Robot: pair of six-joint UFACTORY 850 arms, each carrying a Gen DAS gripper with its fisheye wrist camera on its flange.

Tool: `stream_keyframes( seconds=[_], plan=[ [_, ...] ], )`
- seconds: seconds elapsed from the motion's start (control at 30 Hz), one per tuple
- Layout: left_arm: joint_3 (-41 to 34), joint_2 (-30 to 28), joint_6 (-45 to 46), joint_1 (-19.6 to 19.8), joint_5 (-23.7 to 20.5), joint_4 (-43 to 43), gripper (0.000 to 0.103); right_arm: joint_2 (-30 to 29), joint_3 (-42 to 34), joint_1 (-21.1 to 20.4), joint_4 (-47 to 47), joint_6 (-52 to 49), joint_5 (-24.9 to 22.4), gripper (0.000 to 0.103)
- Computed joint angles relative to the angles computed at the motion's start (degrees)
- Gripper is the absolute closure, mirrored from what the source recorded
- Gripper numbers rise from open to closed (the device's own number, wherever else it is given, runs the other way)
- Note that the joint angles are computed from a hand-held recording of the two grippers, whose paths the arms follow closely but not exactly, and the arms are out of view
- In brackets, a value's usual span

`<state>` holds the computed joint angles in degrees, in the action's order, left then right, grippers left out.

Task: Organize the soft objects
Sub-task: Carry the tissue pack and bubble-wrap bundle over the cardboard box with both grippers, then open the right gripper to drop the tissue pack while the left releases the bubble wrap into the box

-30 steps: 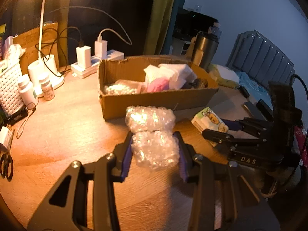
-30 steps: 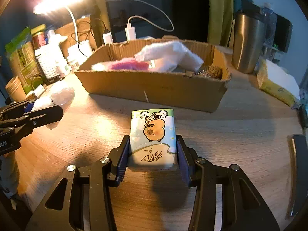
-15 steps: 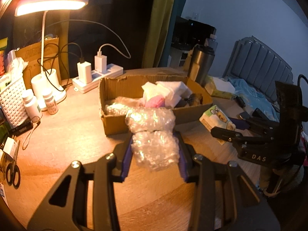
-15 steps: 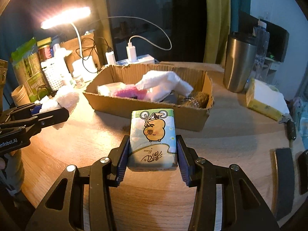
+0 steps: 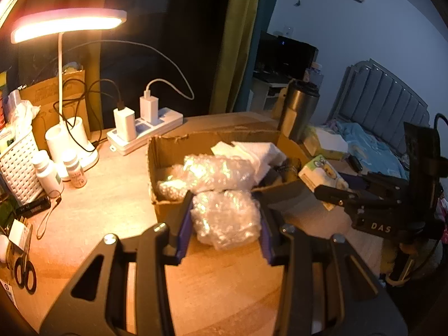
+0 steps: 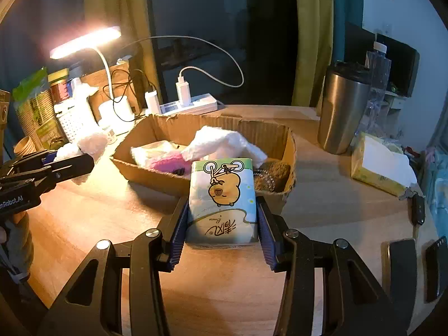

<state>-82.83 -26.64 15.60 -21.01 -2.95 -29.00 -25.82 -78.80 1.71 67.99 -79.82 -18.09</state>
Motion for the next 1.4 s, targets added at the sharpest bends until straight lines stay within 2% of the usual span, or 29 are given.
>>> stream_keyframes(
  seconds=[0.27,0.4,0.67,0.97,1.4],
  plan=[
    [-3.81,-2.79,-16.8,0.5,-0.87,16.58,0.062,-2.26,-3.65,-0.66,-2.8,2.82,-0.47,0.055],
    [-5.63,-4.14,-27.7,0.59,-1.24,27.58,0.062,-3.59,-5.8,-0.9,-4.28,4.4,-0.74,0.055],
    [-10.17,-7.79,-34.36,1.05,-2.76,34.75,0.062,-7.12,-10.55,-1.24,-7.71,8.11,-1.53,0.055],
    [-16.2,-12.43,-34.73,1.38,-5.53,35.45,0.062,-12.3,-17.55,-1.76,-11.59,13.54,-2.73,0.055],
    [-25.03,-19.79,-30.84,2.28,-11.51,28.4,0.061,-18.47,-25.86,-1.72,-16.86,20.72,-5.28,0.054]
  ],
)
